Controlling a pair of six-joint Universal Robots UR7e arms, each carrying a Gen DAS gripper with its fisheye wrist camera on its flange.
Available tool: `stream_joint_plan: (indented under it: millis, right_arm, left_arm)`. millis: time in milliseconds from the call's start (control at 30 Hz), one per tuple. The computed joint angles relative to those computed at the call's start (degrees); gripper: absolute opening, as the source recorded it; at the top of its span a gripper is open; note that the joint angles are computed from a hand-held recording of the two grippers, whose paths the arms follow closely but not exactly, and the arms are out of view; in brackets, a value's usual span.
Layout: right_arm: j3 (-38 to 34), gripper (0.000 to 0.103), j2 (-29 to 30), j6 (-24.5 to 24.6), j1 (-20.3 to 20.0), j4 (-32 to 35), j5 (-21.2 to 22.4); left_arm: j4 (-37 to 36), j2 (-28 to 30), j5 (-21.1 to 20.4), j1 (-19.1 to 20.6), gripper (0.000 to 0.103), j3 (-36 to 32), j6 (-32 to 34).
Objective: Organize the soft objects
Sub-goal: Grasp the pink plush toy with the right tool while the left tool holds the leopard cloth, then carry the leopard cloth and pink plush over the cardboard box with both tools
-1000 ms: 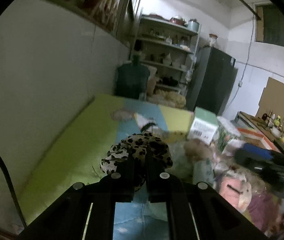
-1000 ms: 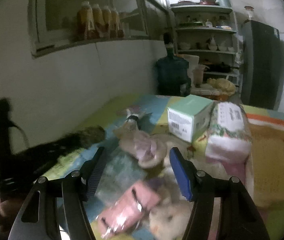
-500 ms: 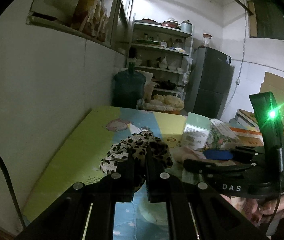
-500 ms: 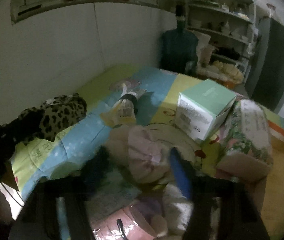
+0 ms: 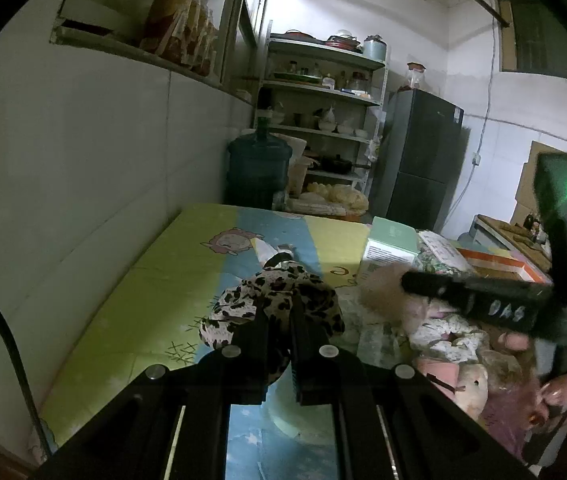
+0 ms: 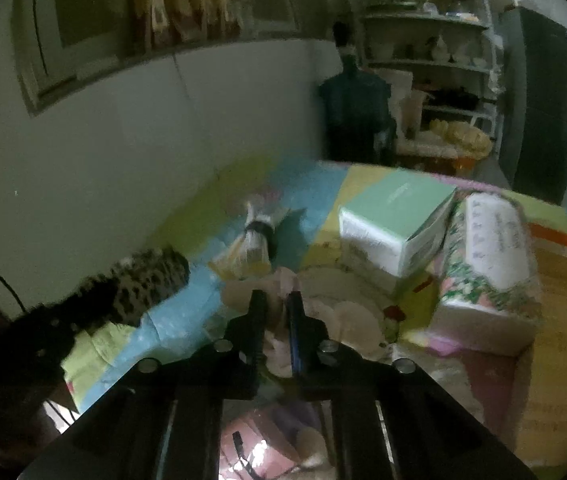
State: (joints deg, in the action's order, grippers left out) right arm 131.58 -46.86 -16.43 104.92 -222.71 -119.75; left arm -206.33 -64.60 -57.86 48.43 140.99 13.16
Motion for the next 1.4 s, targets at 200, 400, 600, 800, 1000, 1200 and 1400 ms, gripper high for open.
stream_joint_plan:
  millis: [200, 400, 600, 800, 1000, 1200, 1400]
  right_arm:
    - [2.32, 0.011, -2.93, -0.41, 1.98, -3.41, -0.17]
    - [4.24, 0.01, -4.91, -1.02, 3.95, -6.43, -0.98]
    - [6.15, 0.01, -5.95, -1.65, 5.23, -10.2, -0.56]
    - [8.6, 0.011, -7.23, -2.09, 7.09, -13.88, -2.11]
    - [11.07, 0.01, -8.59, -2.34, 8.58, -17.44, -4.34]
    - [14.35, 0.01, -11.06, -2.88, 9.05, -21.69, -6.68]
    - [18.32, 0.011, -14.0, -3.57, 8.7, -26.7, -9.46]
  left_arm:
    - [0.48, -0.15, 0.4, -1.66, 0.008, 0.45, -0.6]
    - [0.67, -0.33, 0.82, -4.06, 0.008, 1.19, -1.24]
    - [1.47, -0.87, 1.26, -6.41, 0.008, 1.95, -2.41]
    - [1.5, -0.8, 2.17, -9.5, 0.008, 2.89, -3.56]
    - [2.12, 0.13, 1.22, -11.94, 0.008, 3.23, -4.86]
    - [3.01, 2.19, -1.08, -13.84, 0.008, 2.62, -6.51]
    - [2.57, 6.21, -3.6, -16.68, 0.008, 1.4, -8.12]
